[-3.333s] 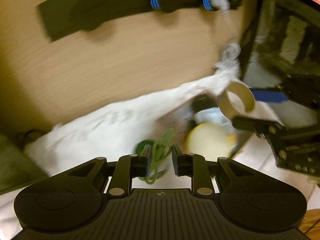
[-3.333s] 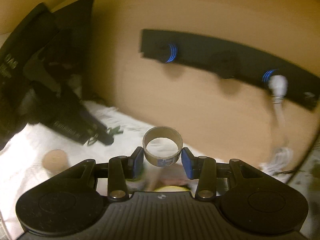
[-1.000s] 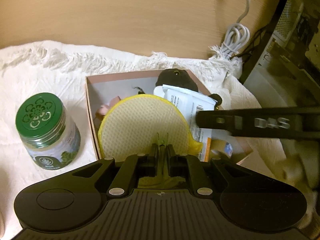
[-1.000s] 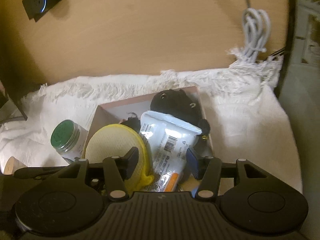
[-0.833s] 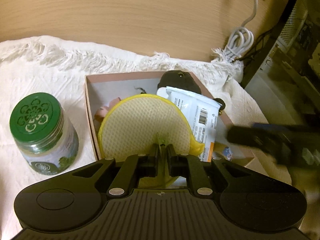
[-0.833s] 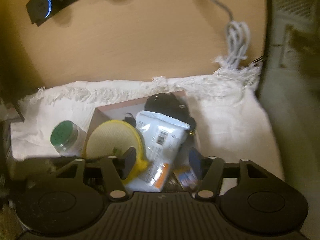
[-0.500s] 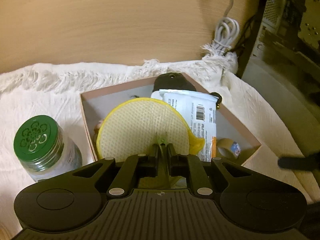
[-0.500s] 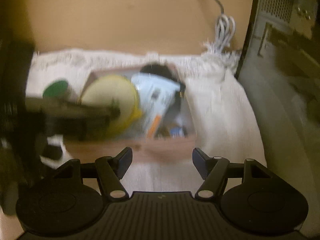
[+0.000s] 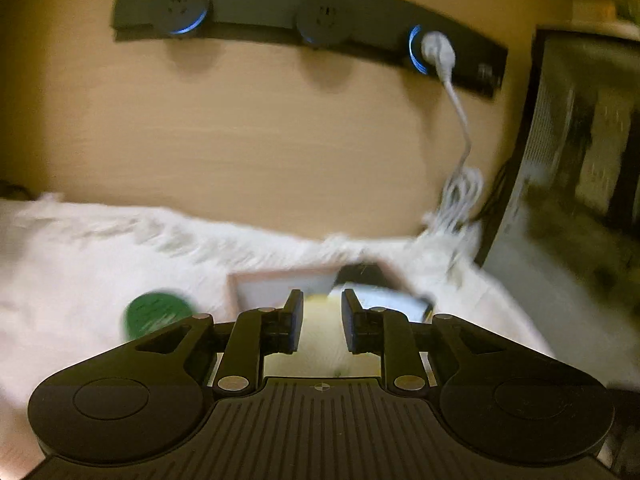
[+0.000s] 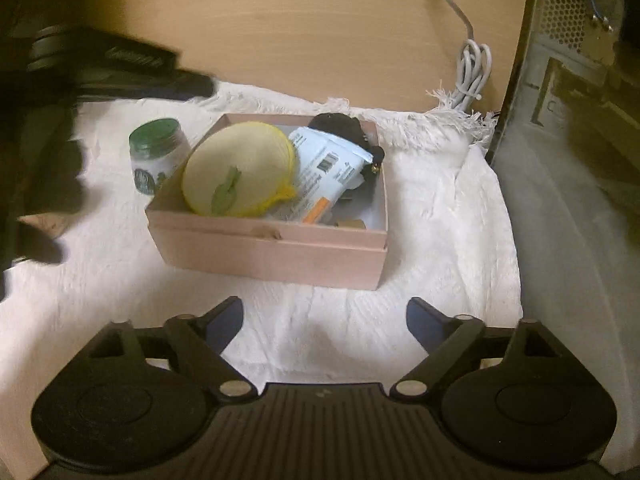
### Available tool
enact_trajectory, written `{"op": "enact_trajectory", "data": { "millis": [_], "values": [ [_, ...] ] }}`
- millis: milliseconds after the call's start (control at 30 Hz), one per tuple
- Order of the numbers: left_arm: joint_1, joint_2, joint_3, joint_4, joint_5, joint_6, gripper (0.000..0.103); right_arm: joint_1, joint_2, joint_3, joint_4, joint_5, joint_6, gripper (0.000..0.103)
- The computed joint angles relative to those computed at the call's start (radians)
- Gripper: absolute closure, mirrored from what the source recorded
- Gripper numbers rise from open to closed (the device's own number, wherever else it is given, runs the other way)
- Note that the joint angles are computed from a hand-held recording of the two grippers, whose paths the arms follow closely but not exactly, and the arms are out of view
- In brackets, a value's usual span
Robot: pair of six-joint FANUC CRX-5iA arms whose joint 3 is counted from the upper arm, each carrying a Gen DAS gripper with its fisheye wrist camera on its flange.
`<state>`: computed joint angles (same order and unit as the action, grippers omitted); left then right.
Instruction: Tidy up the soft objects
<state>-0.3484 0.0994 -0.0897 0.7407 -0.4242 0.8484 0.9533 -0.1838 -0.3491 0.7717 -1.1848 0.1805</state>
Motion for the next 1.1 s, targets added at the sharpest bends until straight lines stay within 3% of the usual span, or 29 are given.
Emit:
{"op": "enact_trajectory", "data": {
  "millis": [133, 267, 400, 500, 567, 700, 833, 1000, 1100],
  "values": [
    [0.009, -0.110, -0.031, -0.420, -0.073, 0.388, 0.080, -0.026, -0.037, -0.046, -0.077, 0.084, 0.058, 0.013],
    [-0.034, -0.198, -0.075, -0.750, -0.183, 0.745, 0.080, -0.038, -0.039, -0.075, -0.105, 0.140, 0.084, 0.013],
    [-0.098, -0.213, -0.082, -0.938, -0.279, 0.989, 0.080, -0.045, -0.005, -0.073, -0.106, 0.143, 0.135, 0.013],
    [-0.149, -0.221, -0.090, -1.056, -0.275, 1.149, 0.080, -0.054, -0.004, -0.085, -0.105, 0.143, 0.115, 0.000],
    [-0.171, -0.215, -0.085, -1.097, -0.268, 1.222, 0.079, -0.061, -0.029, -0.113, -0.104, 0.172, 0.081, 0.000],
    [-0.235, -0.187, -0.048, -1.202, -0.287, 1.344, 0.056, -0.056, -0.056, -0.160, -0.059, 0.196, 0.042, 0.000],
    [-0.283, -0.161, -0.015, -1.269, -0.307, 1.417, 0.055, -0.061, -0.058, -0.175, -0.034, 0.219, 0.036, 0.000],
    [-0.336, -0.131, 0.030, -1.354, -0.374, 1.522, 0.055, -0.071, -0.114, -0.312, 0.144, 0.334, -0.081, 0.000],
    [-0.350, -0.127, 0.037, -1.378, -0.388, 1.543, 0.055, -0.059, -0.113, -0.325, 0.183, 0.323, -0.116, 0.000]
  ]
}}
